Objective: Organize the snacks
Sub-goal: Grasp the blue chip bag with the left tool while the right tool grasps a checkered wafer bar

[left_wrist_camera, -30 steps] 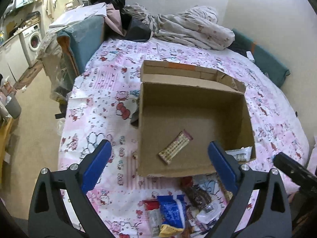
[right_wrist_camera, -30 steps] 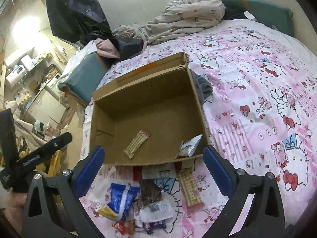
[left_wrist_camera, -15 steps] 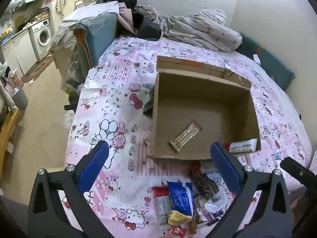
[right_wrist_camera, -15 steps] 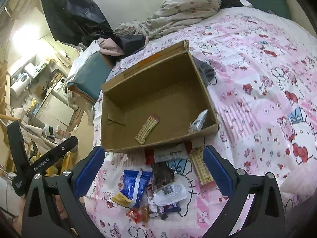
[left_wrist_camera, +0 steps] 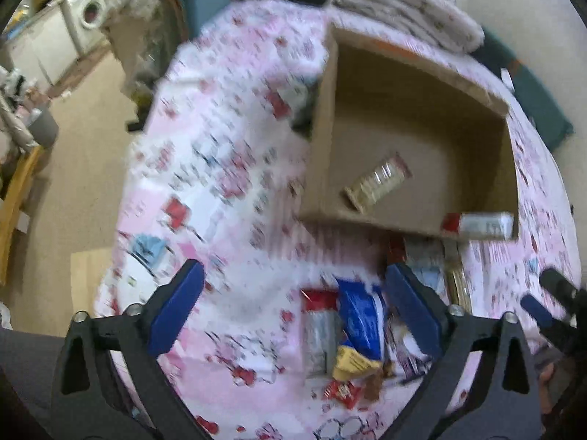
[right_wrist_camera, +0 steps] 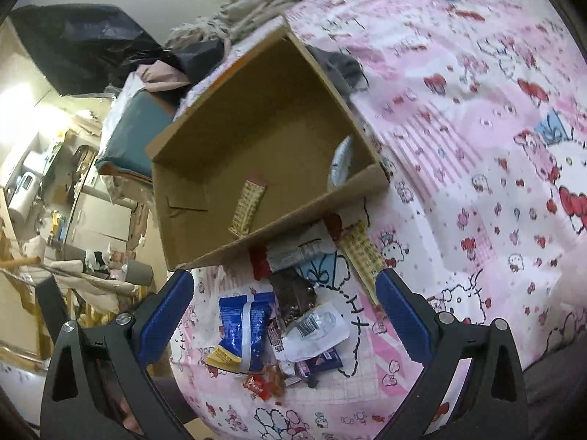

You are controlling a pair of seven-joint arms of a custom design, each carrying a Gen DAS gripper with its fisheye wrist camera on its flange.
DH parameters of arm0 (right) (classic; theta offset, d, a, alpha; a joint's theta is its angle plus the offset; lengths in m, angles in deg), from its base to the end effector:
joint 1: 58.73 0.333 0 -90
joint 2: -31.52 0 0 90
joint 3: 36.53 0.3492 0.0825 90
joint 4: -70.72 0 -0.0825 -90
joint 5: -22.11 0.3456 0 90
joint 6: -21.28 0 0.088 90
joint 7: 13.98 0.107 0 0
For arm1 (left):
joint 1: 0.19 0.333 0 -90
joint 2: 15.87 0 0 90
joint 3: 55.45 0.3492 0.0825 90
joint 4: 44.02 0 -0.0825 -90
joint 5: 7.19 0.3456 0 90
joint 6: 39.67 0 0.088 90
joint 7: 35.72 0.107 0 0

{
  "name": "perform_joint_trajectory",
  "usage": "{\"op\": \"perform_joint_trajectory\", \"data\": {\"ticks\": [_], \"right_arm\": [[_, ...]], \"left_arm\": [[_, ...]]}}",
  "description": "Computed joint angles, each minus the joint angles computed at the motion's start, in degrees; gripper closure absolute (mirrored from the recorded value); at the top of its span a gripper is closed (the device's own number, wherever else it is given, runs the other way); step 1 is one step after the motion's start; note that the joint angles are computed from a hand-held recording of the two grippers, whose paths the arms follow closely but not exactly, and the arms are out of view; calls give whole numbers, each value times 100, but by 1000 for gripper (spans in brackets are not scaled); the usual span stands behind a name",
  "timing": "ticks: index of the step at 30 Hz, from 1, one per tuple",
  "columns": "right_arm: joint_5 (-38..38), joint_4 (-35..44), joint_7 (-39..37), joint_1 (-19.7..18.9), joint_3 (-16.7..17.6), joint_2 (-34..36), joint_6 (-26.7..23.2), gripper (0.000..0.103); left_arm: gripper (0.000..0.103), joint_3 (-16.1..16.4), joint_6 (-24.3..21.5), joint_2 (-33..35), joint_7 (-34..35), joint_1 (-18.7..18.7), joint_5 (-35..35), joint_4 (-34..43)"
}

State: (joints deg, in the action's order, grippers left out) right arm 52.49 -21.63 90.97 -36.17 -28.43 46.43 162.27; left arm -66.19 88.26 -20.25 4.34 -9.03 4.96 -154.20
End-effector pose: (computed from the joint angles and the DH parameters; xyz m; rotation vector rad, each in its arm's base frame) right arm 0.5708 0.3235 0.5866 -1.6591 1.7580 0.2867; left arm 0.5031 -0.1760 0.6068 -2.3831 1.5296 -0.4894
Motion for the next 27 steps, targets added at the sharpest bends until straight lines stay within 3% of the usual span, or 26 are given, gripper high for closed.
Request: {"op": "perform_joint_trajectory", "data": {"ticks": [5,7,12,17,18,23,27], "right_arm": [[-122,75,209,12,-53,73,-91,1],[-129,107,278,0,-54,100,-166,1],[-9,29,321,-57,-47,71,-195,1],[15,50,398,-75,-50,102,-220,1],[26,68,397,-83,-47,117,-238,1],[42,76,428,-99,-48,124,-287,1],[86,26,455,-123,-57,90,-281,1]], "left_arm": [[12,-151,-574,623,997,-239,-527,373],[24,-195,-634,790,1078,-307,-601,397],[27,-235,-640,961,1223,-412,-615,466],[50,-232,-647,1029,1301,-428,-723,485],[65,-234,-607,1016,1331,-429,-733,478],[77,-228,-643,866,1466,-395,-1044,454],[78,-153,-477,488,1580,-287,-1589,320]]}}
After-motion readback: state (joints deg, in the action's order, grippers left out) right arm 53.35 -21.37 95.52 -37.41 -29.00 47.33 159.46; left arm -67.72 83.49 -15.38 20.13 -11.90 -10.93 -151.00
